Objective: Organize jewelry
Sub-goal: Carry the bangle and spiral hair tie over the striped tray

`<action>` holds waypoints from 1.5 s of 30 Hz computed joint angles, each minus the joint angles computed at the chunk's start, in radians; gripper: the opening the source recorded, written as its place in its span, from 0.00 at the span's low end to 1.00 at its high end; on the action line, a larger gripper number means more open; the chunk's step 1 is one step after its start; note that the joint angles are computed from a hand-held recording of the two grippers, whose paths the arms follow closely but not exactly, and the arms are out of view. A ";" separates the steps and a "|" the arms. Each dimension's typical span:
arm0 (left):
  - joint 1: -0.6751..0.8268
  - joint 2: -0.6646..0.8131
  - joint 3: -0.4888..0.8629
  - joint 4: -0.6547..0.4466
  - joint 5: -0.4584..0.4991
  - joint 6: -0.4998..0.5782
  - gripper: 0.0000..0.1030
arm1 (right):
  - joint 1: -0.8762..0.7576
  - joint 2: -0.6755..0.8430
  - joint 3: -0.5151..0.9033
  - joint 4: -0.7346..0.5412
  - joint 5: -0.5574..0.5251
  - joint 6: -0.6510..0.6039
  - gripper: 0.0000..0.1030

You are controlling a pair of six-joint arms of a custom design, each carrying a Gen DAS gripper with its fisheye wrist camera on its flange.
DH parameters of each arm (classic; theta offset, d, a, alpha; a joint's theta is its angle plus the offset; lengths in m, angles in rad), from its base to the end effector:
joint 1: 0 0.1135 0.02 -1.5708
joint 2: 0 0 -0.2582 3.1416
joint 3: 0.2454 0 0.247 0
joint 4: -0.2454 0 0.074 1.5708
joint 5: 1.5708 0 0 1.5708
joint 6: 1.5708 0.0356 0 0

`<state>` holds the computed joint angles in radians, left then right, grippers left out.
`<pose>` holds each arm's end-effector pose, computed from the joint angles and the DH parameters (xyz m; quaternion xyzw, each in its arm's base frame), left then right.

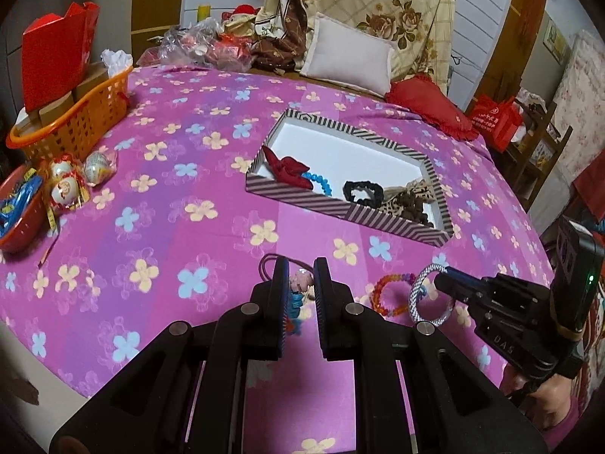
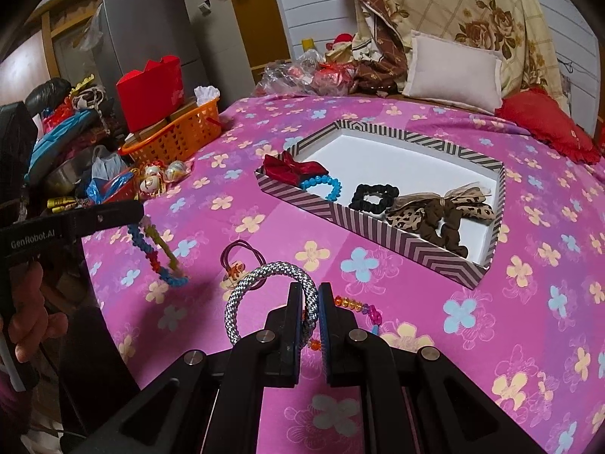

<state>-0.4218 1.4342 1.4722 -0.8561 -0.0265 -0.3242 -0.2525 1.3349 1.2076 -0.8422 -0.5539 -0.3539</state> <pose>0.2713 -0.1207 0.3584 0.0405 0.9291 -0.1224 0.3467 0.2602 -0.0478 0.3077 -0.1274 0.9135 0.1642 0.3498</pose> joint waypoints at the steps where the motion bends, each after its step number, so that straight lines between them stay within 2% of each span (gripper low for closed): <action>1: -0.001 0.007 0.010 -0.002 -0.002 0.000 0.12 | -0.001 -0.002 -0.002 0.001 -0.001 -0.001 0.07; 20: -0.037 0.109 0.123 -0.016 -0.060 0.004 0.12 | -0.017 0.058 0.050 0.003 0.016 0.005 0.07; 45: -0.044 0.271 0.279 -0.049 -0.089 0.037 0.12 | -0.025 0.184 0.126 0.021 0.035 0.018 0.07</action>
<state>-0.4657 1.7050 1.7516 -0.9048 -0.1160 -0.2870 -0.2771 1.5186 1.3333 -0.8214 -0.5184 -0.3357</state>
